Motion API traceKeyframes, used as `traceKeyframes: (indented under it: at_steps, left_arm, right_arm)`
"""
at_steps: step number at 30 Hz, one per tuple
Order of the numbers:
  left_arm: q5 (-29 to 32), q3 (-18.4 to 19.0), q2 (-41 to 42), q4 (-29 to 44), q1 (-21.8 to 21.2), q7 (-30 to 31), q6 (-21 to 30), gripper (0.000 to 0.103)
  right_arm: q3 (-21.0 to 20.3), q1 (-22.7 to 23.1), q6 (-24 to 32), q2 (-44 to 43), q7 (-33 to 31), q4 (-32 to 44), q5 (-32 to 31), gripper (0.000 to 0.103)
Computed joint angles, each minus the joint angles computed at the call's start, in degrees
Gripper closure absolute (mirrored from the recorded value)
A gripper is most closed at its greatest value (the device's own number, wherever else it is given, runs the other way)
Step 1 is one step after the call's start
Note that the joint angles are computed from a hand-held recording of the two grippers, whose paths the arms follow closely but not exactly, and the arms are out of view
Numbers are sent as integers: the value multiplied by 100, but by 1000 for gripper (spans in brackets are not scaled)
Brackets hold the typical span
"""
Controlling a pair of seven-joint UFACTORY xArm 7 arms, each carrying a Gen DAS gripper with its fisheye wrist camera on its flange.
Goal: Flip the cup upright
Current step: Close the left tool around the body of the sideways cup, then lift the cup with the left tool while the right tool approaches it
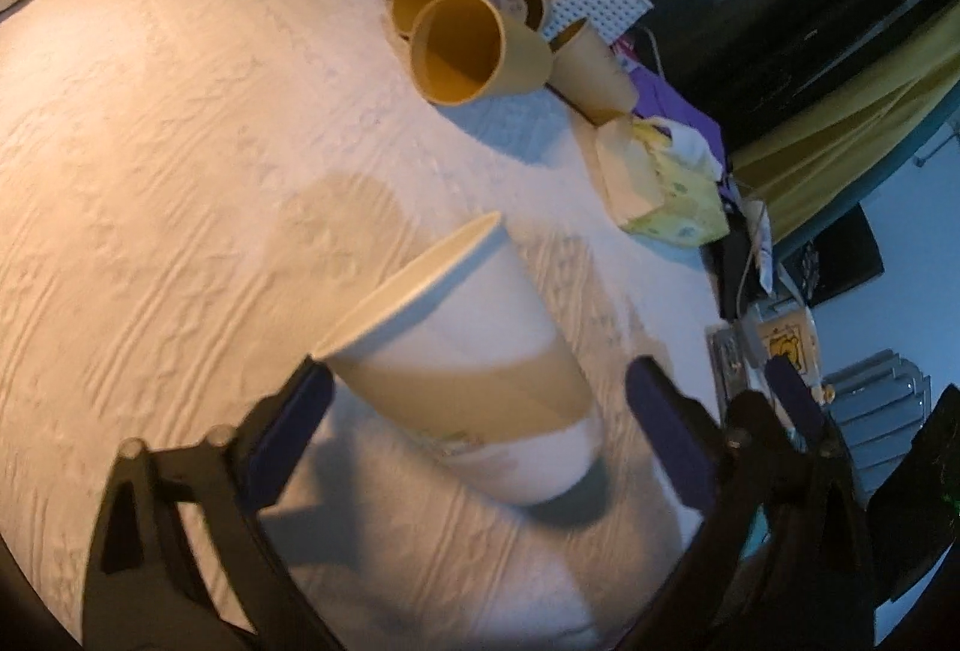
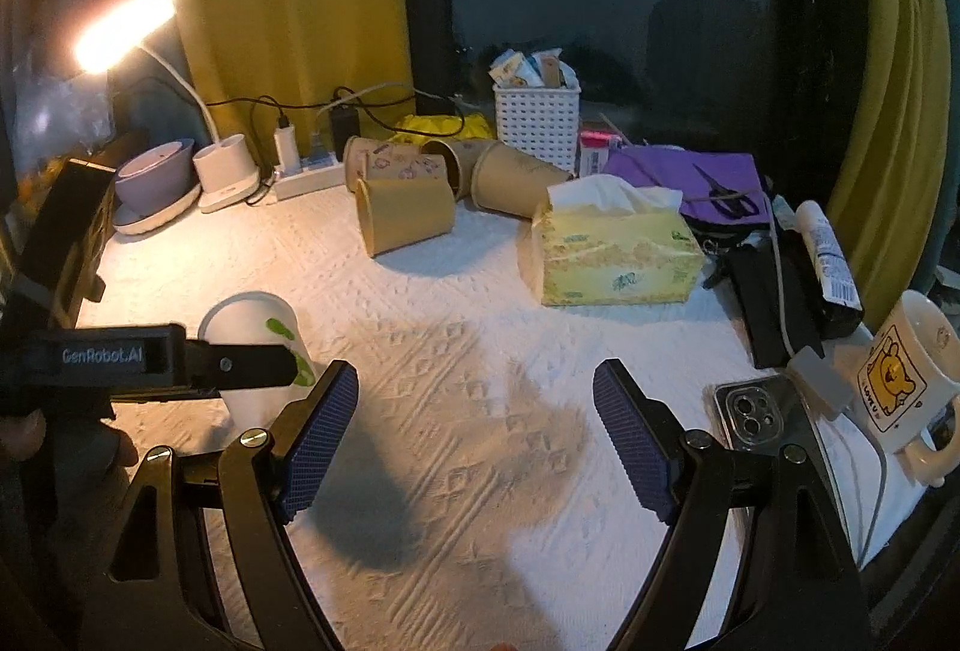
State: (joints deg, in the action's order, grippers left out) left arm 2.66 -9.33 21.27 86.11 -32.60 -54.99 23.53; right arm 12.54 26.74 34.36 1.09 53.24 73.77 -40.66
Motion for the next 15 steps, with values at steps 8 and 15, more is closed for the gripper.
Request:
traceKeyframes:
  at_steps: [8, 15]
  left_arm:
    - [-228, -135, 481, 706, 54, 696, 337, 37]
    - [582, 254, 135, 347, -297, 789, 211, 39]
  right_arm:
    - [-46, -48, 98, 15, 50, -1, 17, 19]
    - [-3, -32, 182, -40, 160, 2, -28, 19]
